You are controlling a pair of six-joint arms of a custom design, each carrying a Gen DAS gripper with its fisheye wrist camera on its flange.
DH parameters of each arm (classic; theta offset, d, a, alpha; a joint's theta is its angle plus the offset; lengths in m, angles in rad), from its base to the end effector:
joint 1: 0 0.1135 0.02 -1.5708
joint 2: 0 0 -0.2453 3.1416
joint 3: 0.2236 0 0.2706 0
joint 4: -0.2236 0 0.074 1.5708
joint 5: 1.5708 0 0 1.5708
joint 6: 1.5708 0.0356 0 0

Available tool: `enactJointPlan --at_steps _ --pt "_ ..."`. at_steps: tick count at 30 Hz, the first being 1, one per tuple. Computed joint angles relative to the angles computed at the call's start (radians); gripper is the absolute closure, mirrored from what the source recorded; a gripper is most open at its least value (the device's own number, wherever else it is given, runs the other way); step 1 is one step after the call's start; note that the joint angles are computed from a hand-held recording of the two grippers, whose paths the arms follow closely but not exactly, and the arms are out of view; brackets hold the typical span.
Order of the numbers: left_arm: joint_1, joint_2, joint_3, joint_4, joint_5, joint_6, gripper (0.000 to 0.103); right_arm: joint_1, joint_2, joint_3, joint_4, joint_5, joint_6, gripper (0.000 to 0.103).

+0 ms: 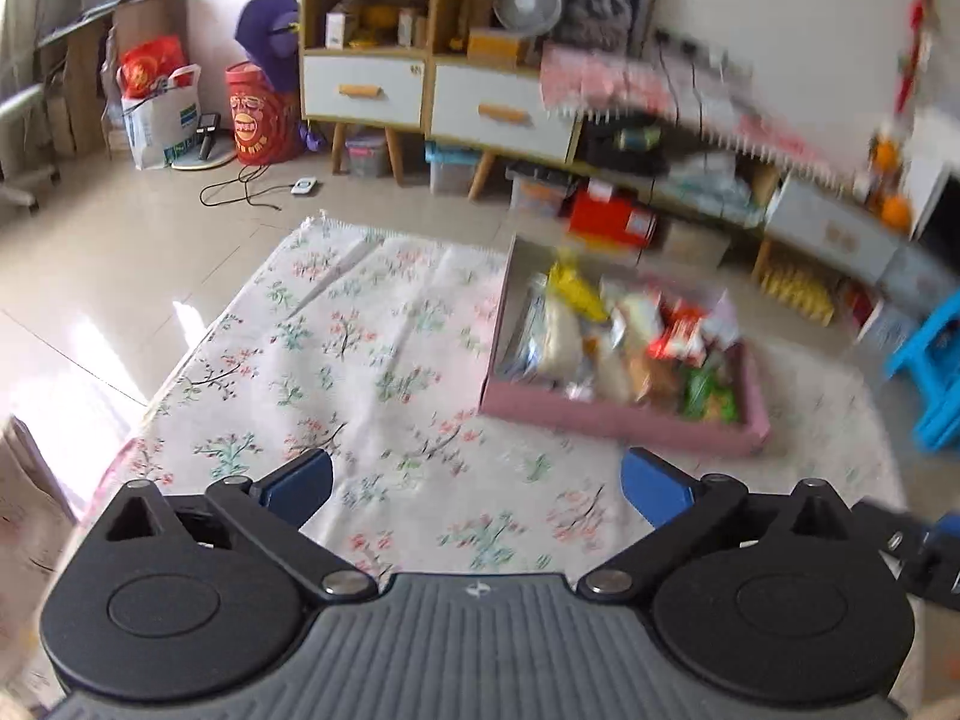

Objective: Organize snacks

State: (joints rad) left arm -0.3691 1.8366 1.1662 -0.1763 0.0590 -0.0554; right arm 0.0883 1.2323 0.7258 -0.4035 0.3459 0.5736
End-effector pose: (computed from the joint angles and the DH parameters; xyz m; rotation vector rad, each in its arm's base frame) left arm 0.3733 -0.1466 0.1512 0.4069 2.3986 -0.2643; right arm 0.2644 0.0113 0.1845 0.7186 2.3025 -0.1295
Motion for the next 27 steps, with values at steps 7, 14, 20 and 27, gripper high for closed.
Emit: enactJointPlan --at_steps 7,14,20,27 --pt "-0.007 -0.111 -0.168 0.069 -0.036 0.135 0.0 0.035 0.088 -0.006 0.008 0.069 -0.088 0.0" --pt "-0.015 -0.173 -0.22 0.093 -0.075 0.145 0.0 0.048 0.049 -0.018 0.035 0.027 -0.065 0.0" --pt "-0.02 -0.174 -0.224 0.091 -0.07 0.153 0.0 0.093 0.055 -0.007 0.028 0.069 -0.068 0.0" --pt "-0.023 -0.175 -0.22 0.082 -0.069 0.142 0.0 0.093 0.053 -0.007 0.024 0.071 -0.052 0.0"
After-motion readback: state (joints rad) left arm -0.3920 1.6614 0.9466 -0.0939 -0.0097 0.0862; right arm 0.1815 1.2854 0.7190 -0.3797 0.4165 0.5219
